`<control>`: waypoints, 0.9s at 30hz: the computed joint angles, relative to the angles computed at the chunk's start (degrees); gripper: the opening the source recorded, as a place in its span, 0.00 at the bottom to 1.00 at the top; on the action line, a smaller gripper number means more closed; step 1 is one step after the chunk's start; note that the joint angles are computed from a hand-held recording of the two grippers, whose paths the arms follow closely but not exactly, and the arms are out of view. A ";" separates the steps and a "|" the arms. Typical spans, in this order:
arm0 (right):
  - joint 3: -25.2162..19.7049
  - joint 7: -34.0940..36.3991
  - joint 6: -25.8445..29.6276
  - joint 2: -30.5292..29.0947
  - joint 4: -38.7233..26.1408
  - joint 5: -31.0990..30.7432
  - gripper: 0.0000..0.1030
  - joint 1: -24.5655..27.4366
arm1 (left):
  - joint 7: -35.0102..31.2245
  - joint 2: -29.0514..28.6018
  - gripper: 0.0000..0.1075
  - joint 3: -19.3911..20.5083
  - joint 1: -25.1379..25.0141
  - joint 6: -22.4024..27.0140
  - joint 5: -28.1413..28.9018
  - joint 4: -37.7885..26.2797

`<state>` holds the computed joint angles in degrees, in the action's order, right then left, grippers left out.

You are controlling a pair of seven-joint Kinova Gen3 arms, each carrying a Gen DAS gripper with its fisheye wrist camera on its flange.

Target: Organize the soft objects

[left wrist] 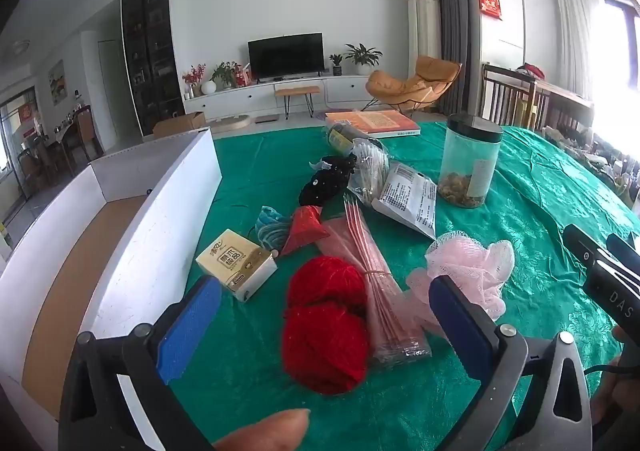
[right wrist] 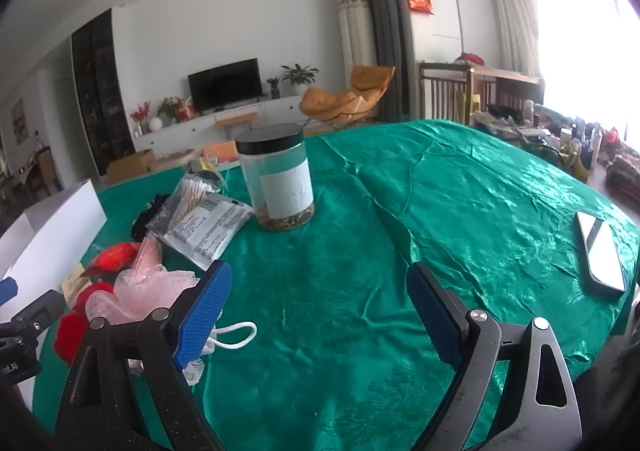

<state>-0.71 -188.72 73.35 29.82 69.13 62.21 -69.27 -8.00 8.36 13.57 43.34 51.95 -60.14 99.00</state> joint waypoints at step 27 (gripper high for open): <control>0.27 3.81 -1.24 0.53 -1.01 0.63 0.88 -0.80 | -1.79 0.38 0.96 -0.21 0.08 3.53 2.84 -0.53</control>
<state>-0.44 -184.91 72.11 30.35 68.12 62.84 -70.07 -9.79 8.74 13.36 43.42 55.49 -57.30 98.47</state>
